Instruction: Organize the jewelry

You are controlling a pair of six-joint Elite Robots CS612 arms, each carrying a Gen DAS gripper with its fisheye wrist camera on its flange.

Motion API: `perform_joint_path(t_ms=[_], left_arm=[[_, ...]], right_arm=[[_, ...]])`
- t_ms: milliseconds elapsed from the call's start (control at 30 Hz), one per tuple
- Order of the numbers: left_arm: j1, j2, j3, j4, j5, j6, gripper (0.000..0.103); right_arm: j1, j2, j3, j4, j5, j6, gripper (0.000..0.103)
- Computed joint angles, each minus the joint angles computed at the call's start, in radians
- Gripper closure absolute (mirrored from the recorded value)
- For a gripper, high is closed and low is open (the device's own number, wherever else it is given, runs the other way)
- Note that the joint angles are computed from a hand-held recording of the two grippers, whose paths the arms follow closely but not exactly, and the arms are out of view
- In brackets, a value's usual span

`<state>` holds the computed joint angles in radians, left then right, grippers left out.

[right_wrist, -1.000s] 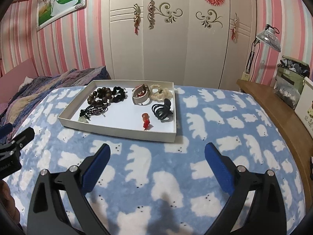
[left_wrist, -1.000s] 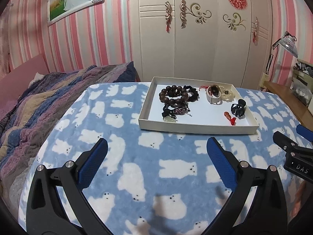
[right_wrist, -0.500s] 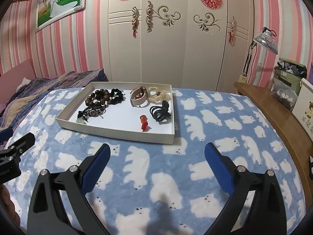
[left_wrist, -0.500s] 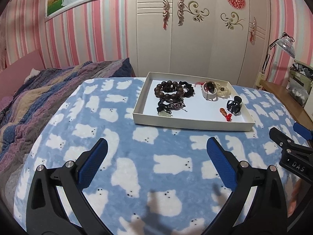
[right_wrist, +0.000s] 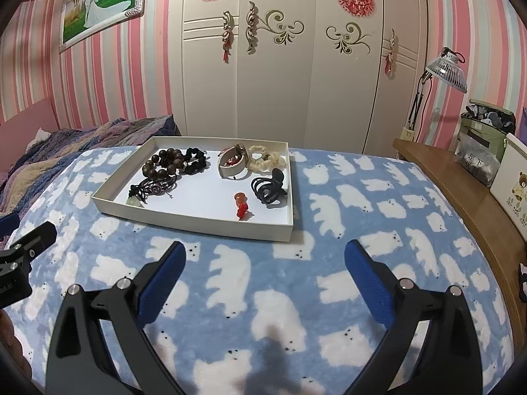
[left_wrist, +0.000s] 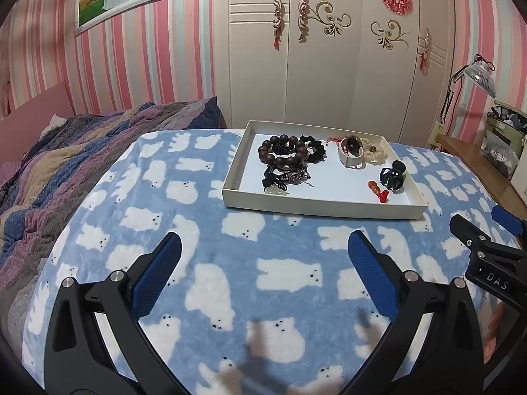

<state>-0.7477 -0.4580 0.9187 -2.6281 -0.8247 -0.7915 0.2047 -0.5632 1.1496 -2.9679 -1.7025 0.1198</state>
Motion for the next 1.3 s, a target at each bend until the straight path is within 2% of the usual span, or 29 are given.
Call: perform_joint_path(t_ms=[1300], left_arm=[[-0.007, 0.01, -0.015, 0.015, 0.02, 0.018, 0.003]], right_arm=[[0.003, 0.0, 0.001, -0.001, -0.012, 0.013, 0.006]])
